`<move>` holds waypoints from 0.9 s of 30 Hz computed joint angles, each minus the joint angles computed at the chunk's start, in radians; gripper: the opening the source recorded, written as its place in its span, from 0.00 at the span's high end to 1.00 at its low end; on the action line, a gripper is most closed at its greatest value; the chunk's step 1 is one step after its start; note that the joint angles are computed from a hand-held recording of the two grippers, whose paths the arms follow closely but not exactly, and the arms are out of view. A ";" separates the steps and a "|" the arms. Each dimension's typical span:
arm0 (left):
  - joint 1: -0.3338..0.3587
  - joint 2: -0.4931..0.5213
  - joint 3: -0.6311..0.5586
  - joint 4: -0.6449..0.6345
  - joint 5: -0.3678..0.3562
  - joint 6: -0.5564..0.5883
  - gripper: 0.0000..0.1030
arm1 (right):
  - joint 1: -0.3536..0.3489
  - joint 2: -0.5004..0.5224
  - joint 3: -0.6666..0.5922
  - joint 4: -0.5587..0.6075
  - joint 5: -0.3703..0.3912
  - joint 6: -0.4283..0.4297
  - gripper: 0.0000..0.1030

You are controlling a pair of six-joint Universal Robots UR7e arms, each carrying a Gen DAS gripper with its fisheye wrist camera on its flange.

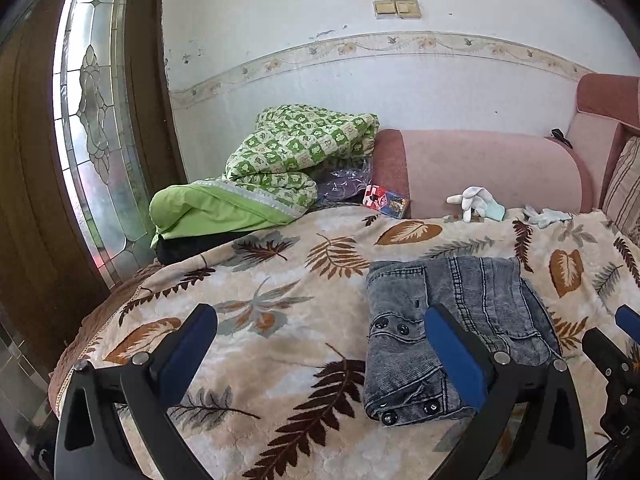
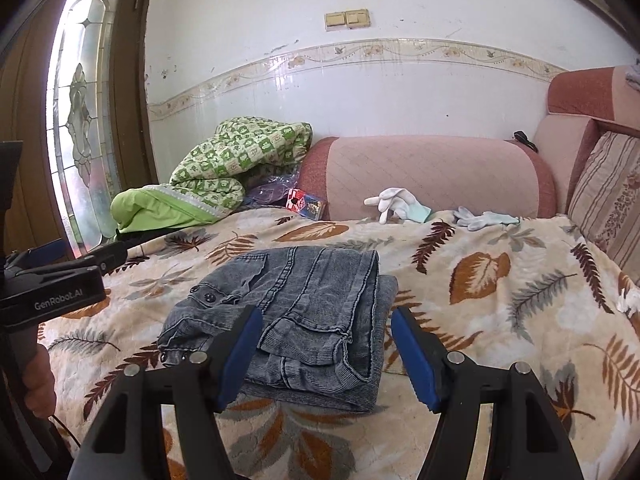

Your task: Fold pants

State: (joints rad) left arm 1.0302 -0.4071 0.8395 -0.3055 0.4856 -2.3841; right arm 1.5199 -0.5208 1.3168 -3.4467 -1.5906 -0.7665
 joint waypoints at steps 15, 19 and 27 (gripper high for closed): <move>0.010 0.038 -0.080 0.129 0.012 -0.053 0.00 | 0.001 0.017 -0.029 0.048 -0.034 -0.002 0.31; 0.011 0.030 -0.072 0.132 0.014 -0.065 0.00 | 0.000 0.026 -0.050 0.096 -0.060 0.019 0.31; 0.017 0.055 -0.104 0.133 0.000 -0.048 0.00 | -0.005 0.028 -0.076 0.153 -0.076 0.070 0.31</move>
State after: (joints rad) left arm 1.0475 -0.3525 0.7357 -0.1726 0.4854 -2.4318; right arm 1.5150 -0.4925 1.2405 -3.2933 -1.6668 -0.6968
